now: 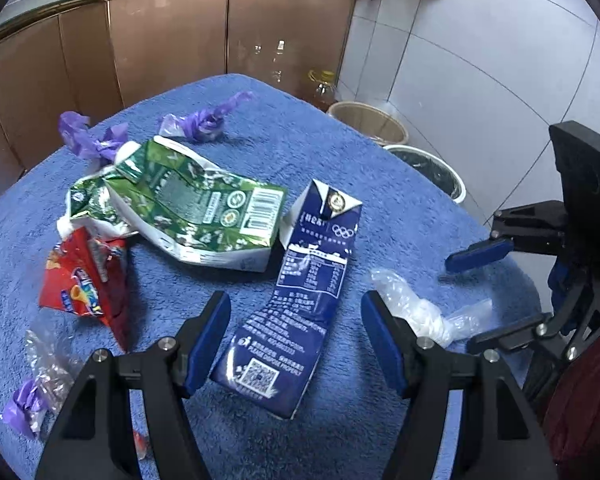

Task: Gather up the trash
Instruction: 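Grasp the white plastic bag with the right tool while the left tool grasps the blue milk carton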

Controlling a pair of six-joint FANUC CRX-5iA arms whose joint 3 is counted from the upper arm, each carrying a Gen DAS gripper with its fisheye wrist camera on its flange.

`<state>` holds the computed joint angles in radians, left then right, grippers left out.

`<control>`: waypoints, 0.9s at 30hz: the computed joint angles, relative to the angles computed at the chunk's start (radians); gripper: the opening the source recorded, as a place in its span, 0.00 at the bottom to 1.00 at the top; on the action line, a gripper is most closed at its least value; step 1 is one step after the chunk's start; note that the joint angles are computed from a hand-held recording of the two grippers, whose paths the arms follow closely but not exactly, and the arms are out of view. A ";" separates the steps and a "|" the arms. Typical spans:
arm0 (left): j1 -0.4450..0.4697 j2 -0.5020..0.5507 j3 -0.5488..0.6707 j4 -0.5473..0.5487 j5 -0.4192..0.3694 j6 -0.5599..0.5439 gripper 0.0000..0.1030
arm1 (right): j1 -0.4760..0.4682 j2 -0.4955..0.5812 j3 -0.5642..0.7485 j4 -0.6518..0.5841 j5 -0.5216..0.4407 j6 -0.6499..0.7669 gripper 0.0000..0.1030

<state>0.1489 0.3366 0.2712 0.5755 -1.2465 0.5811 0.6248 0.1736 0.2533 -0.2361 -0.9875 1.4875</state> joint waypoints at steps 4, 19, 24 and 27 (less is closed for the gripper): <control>-0.003 0.009 0.000 -0.007 -0.003 0.004 0.57 | 0.000 0.025 0.025 -0.019 -0.022 0.022 0.47; -0.012 -0.017 -0.050 -0.008 0.039 -0.005 0.33 | 0.002 0.052 0.048 -0.034 -0.044 0.037 0.24; 0.005 -0.052 -0.095 0.025 0.053 -0.013 0.33 | 0.003 0.031 0.032 -0.023 -0.034 0.027 0.24; 0.013 -0.071 -0.121 0.051 0.054 -0.025 0.33 | 0.006 0.010 0.011 -0.010 -0.020 0.008 0.24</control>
<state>0.1618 0.2652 0.1498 0.6267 -1.1926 0.5565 0.6312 0.1836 0.2643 -0.2460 -1.0072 1.4956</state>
